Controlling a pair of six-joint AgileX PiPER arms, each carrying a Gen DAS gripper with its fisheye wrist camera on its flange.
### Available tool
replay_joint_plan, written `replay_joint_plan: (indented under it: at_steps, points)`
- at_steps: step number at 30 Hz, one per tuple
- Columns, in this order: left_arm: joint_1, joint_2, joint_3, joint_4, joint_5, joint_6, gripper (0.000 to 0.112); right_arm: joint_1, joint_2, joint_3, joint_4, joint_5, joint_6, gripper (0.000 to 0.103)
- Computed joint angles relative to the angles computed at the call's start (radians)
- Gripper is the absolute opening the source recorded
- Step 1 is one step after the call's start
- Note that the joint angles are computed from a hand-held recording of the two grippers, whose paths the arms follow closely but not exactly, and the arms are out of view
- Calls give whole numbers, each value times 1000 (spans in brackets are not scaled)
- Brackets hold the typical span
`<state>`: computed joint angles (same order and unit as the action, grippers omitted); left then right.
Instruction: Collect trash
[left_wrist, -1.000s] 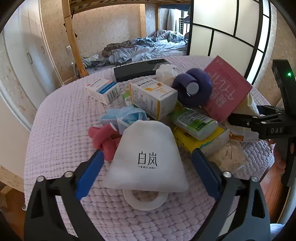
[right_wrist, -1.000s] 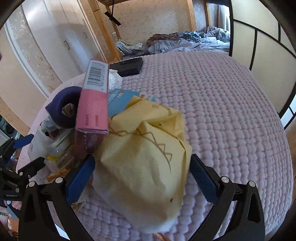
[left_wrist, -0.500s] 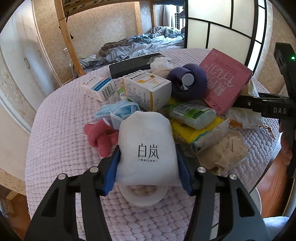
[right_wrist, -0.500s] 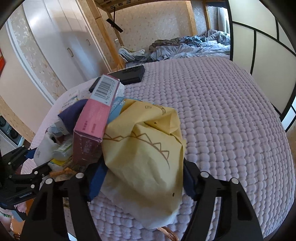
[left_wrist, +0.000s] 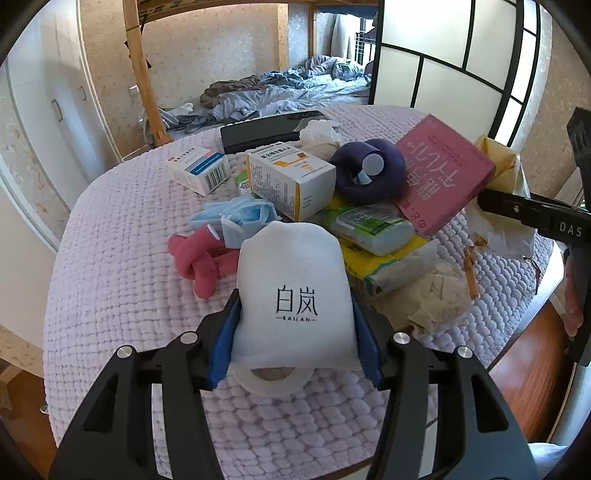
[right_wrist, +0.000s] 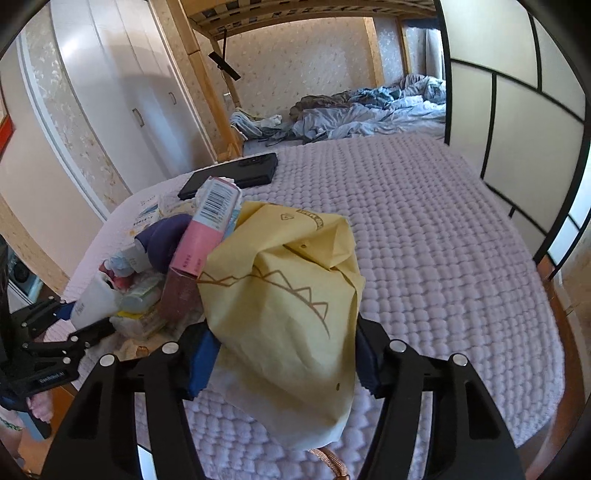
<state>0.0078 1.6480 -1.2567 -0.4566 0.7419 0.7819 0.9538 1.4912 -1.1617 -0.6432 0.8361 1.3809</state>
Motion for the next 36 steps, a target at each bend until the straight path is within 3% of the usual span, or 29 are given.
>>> replay_joint_plan:
  at_steps: [17,36]
  points:
    - [24,-114,77,-33,-14,-32,56,167,-34,-51,-69,239,59,60]
    - [101,-223,146,-68,42,-4,55,332,27,-152,-57,276,113,60]
